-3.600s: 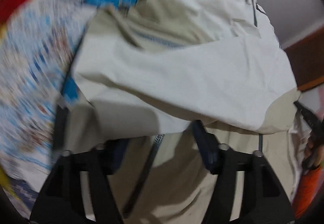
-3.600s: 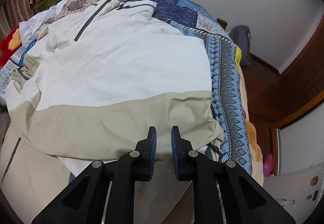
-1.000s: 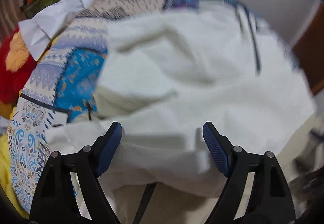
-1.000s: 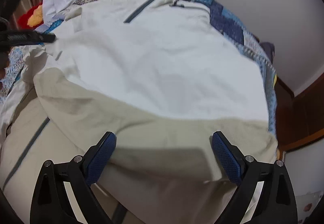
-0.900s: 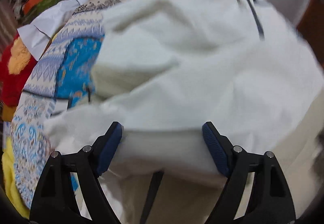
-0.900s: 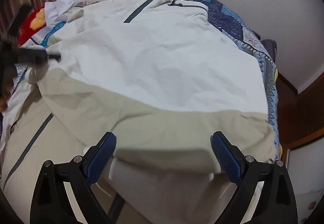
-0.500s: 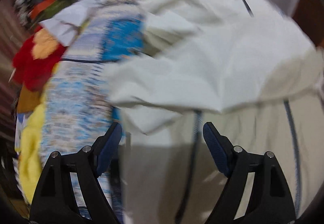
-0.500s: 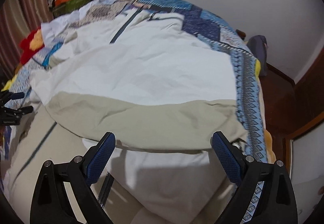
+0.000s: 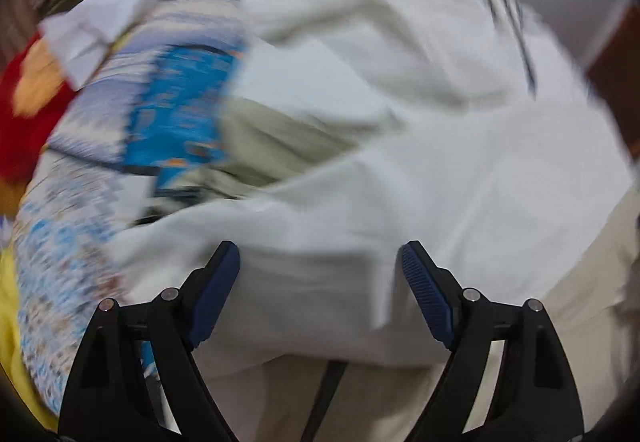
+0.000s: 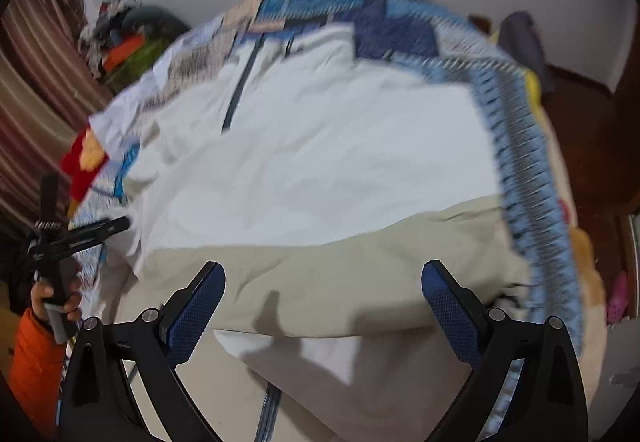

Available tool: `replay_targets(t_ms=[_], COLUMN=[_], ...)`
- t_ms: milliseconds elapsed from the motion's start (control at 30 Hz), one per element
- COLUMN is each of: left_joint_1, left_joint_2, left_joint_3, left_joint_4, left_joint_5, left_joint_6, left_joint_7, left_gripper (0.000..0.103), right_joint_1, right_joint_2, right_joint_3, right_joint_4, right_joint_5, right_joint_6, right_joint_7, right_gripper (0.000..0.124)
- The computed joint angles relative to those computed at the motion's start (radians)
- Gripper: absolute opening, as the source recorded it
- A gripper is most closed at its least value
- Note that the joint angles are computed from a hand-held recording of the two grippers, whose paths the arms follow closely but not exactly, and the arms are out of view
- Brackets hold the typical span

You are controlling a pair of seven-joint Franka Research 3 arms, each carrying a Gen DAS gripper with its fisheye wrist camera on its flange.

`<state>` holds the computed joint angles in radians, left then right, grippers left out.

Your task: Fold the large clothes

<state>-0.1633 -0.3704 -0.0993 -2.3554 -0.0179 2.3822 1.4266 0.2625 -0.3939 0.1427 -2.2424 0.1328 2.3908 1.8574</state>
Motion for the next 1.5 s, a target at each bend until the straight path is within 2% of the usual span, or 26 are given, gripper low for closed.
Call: replay_targets(t_ms=[33, 100, 200, 333, 433, 633, 700, 900, 967, 1000, 1067, 1167, 1200, 1233, 1300, 1333, 1367, 1400, 1467, 1500], left_joint_1=[0.005, 0.012, -0.014, -0.014, -0.007, 0.015, 0.017, -0.013, -0.039, -0.045, -0.047, -0.011, 0.01, 0.026, 0.034, 0.036, 0.03, 0.018, -0.014, -0.021], left_joint_2=[0.029, 0.038, 0.058, 0.068, 0.122, 0.337, 0.421, 0.623, 0.656, 0.667, 0.688, 0.704, 0.702, 0.696, 0.678, 0.666, 0.658, 0.654, 0.635, 0.617], left_joint_3=[-0.026, -0.049, -0.02, -0.005, -0.005, -0.044, -0.062, -0.109, -0.103, -0.101, -0.098, -0.109, -0.12, -0.129, -0.133, -0.136, -0.134, -0.128, -0.109, -0.106], left_joint_4=[0.014, 0.016, 0.08, 0.165, 0.266, 0.535, 0.622, 0.845, 0.862, 0.864, 0.874, 0.863, 0.847, 0.828, 0.792, 0.773, 0.764, 0.766, 0.765, 0.752], left_joint_5=[0.046, 0.104, 0.066, 0.029, 0.002, 0.007, 0.071, 0.13, 0.194, 0.209, 0.212, 0.115, 0.06, 0.017, -0.01, -0.022, -0.014, 0.011, 0.098, 0.122], left_joint_6=[-0.015, 0.005, -0.047, -0.021, -0.01, -0.041, -0.05, -0.122, -0.079, -0.062, -0.046, -0.009, 0.011, 0.031, 0.069, 0.089, 0.093, 0.086, 0.07, 0.074], left_joint_7=[-0.01, -0.034, 0.051, 0.113, 0.127, 0.112, 0.062, 0.118, 0.092, 0.077, 0.039, -0.023, -0.026, -0.023, -0.026, -0.023, -0.03, -0.044, -0.087, -0.097], left_gripper=[0.084, 0.084, 0.084, 0.084, 0.086, 0.088, 0.088, 0.088, 0.088, 0.088, 0.092, 0.093, 0.091, 0.083, 0.073, 0.062, 0.052, 0.048, 0.031, 0.028], right_joint_1=[0.003, 0.008, 0.021, 0.025, 0.023, 0.02, 0.022, 0.024, 0.022, 0.014, 0.003, 0.019, 0.028, 0.035, 0.042, 0.04, 0.034, 0.028, 0.018, 0.02], right_joint_2=[0.019, 0.061, 0.098, 0.147, 0.201, 0.385, 0.453, 0.678, 0.735, 0.764, 0.796, 0.794, 0.782, 0.775, 0.754, 0.745, 0.736, 0.729, 0.717, 0.71], right_joint_3=[0.005, 0.014, 0.015, 0.005, -0.008, -0.037, -0.053, -0.102, -0.112, -0.111, -0.105, -0.117, -0.12, -0.125, -0.127, -0.126, -0.12, -0.116, -0.108, -0.11], right_joint_4=[0.008, 0.028, 0.061, 0.147, 0.23, 0.459, 0.533, 0.782, 0.837, 0.865, 0.882, 0.843, 0.812, 0.796, 0.756, 0.743, 0.728, 0.719, 0.705, 0.7], right_joint_5=[-0.005, -0.028, -0.058, -0.093, -0.096, -0.12, -0.118, -0.065, -0.042, -0.014, 0.036, 0.03, 0.021, 0.007, -0.01, -0.011, 0.002, 0.015, 0.046, 0.042], right_joint_6=[-0.01, -0.029, -0.047, -0.03, 0.01, 0.03, 0.029, -0.068, -0.082, -0.087, -0.074, 0.006, 0.046, 0.066, 0.105, 0.115, 0.128, 0.134, 0.144, 0.144], right_joint_7=[-0.005, -0.015, -0.043, -0.096, -0.11, -0.104, -0.094, -0.046, -0.018, -0.013, -0.021, -0.009, -0.007, -0.004, -0.012, -0.02, -0.034, -0.041, -0.058, -0.059], right_gripper=[0.098, 0.098, 0.099, 0.099, 0.099, 0.099, 0.099, 0.098, 0.098, 0.097, 0.08, 0.07, 0.068, 0.061, 0.048, 0.039, 0.033, 0.031, 0.024, 0.023])
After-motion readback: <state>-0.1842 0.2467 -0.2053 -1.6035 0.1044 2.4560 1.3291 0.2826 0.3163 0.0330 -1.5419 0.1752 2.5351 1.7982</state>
